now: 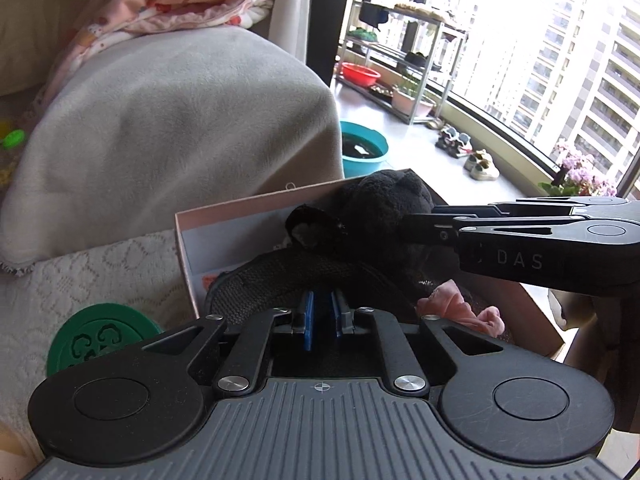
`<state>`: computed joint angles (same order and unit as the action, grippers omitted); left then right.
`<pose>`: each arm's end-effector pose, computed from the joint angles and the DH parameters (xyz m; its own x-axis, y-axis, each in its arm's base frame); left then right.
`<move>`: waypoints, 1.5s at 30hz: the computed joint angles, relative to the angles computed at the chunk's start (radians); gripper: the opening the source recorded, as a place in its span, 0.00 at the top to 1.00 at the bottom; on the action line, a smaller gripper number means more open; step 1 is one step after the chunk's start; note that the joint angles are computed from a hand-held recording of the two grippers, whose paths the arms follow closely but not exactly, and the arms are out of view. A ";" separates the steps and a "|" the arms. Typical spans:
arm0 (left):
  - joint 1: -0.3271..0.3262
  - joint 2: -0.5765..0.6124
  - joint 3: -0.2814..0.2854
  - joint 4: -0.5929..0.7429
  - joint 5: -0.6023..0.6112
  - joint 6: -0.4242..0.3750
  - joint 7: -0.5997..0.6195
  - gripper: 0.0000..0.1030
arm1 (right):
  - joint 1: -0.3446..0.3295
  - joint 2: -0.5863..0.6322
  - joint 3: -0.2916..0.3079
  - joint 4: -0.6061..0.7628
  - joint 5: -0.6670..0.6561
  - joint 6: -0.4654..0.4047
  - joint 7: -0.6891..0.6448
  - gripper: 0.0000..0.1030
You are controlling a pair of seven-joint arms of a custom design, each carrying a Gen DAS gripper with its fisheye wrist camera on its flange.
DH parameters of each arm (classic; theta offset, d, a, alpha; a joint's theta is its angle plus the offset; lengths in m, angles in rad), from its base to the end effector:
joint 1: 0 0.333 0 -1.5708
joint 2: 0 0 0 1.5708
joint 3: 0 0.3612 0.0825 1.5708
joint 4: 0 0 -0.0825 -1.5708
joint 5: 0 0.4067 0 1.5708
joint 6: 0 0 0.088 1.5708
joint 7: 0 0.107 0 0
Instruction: Organize soft objects
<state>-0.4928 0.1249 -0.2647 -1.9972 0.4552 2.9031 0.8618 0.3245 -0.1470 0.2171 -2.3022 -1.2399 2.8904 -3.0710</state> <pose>0.4594 -0.4607 0.5227 -0.4707 -0.8692 0.1515 -0.6652 0.2368 -0.7081 0.4230 0.3236 0.4898 0.1021 -0.9832 -0.1511 -0.6128 0.0575 -0.7882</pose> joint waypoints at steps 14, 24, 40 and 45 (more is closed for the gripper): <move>0.065 -0.596 -0.117 -0.518 0.187 -0.101 -0.270 0.87 | 0.024 -0.268 0.191 -0.150 -0.014 -0.121 0.139 0.22; 0.126 -0.819 -0.271 -0.735 -0.017 -0.209 -0.396 0.86 | 0.205 -0.098 0.256 -0.123 0.135 -0.256 -0.037 0.20; 0.450 -0.710 -0.610 -0.595 0.166 -0.109 -0.697 0.34 | 0.296 -0.033 0.149 -0.145 0.016 -0.315 0.187 0.00; 0.463 -0.697 -0.641 -0.568 0.229 -0.173 -0.799 0.34 | 0.302 -0.028 0.150 -0.144 -0.023 -0.330 0.229 0.00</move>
<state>-0.0300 -0.5719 -0.9061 -2.5648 0.6844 2.7301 0.0630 0.6267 -0.1753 0.3672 -2.4462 -1.2624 2.5609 -2.8418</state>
